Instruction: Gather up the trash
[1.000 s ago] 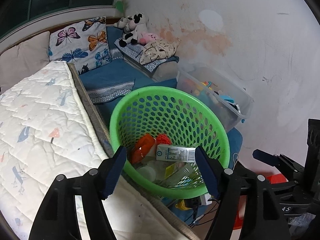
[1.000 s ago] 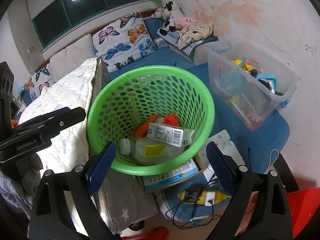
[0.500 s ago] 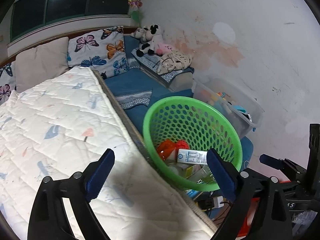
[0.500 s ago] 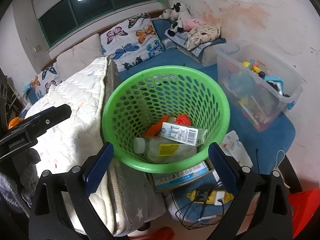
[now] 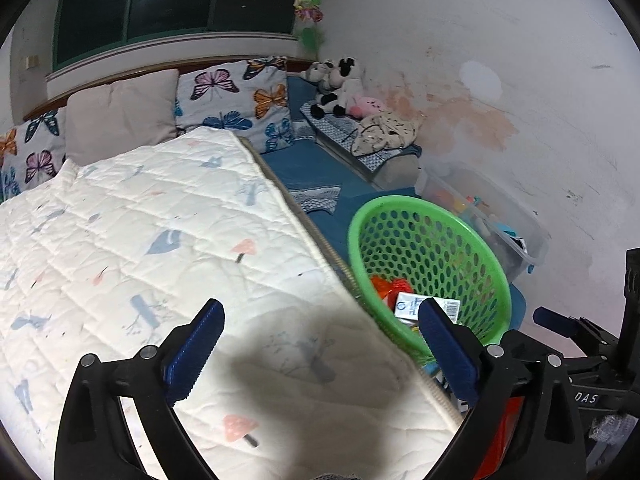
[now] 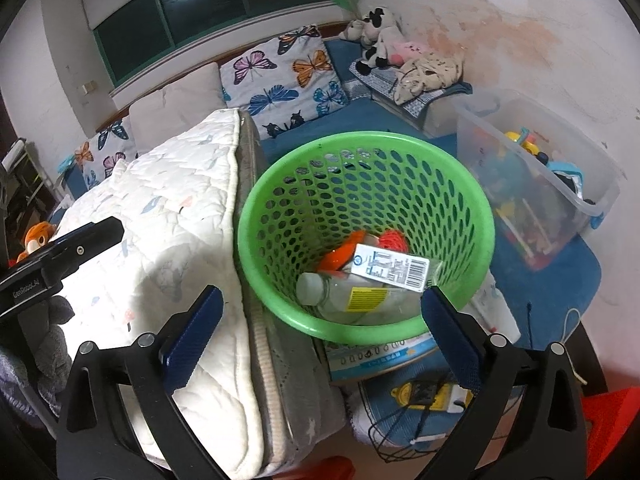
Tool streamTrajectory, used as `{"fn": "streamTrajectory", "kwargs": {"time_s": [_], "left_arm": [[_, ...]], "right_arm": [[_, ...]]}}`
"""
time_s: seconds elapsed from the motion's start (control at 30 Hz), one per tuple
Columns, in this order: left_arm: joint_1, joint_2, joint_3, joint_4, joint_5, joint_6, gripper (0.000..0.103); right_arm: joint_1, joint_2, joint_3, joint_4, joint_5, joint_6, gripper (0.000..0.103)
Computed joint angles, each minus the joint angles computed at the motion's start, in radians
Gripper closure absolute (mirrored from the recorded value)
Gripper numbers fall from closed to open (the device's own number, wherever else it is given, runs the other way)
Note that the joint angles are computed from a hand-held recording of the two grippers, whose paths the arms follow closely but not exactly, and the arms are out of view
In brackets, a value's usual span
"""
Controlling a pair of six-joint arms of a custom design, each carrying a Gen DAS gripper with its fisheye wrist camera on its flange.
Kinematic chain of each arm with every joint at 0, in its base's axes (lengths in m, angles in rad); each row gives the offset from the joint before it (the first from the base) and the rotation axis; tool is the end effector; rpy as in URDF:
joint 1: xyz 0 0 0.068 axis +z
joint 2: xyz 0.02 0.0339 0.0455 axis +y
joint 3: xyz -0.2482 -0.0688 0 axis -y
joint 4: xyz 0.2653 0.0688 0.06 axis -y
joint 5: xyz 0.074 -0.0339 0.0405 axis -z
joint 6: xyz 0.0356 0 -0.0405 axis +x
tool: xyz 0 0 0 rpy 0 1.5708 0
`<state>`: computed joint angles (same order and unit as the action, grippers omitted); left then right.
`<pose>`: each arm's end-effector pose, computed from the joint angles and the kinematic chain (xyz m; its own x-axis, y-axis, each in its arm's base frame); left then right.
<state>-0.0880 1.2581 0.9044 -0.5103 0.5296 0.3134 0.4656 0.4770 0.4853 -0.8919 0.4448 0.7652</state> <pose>0.2786 -0.0426 0.2344 -0.5965 0.3197 -0.7362 0.6166 0.7698 -0.1652 0.1245 0.0454 0.2076 -0.6100 0.3933 -0.6879 0.3621 0.9105 0.1995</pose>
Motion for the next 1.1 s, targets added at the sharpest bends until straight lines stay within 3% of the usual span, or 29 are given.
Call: {"fn": "streamTrajectory", "kwargs": {"time_s": [0.5, 1.1], "left_arm": [[0.192, -0.037, -0.022, -0.036, 0.046, 0.085, 0.008], [0.426, -0.06, -0.021, -0.059, 0.078, 0.176, 0.007]], "right_arm": [[0.158, 0.181, 0.04, 0.107, 0.072, 0.048, 0.004], [0.312, 0.434, 0.147, 0.247, 0.141, -0.008, 0.004]]}}
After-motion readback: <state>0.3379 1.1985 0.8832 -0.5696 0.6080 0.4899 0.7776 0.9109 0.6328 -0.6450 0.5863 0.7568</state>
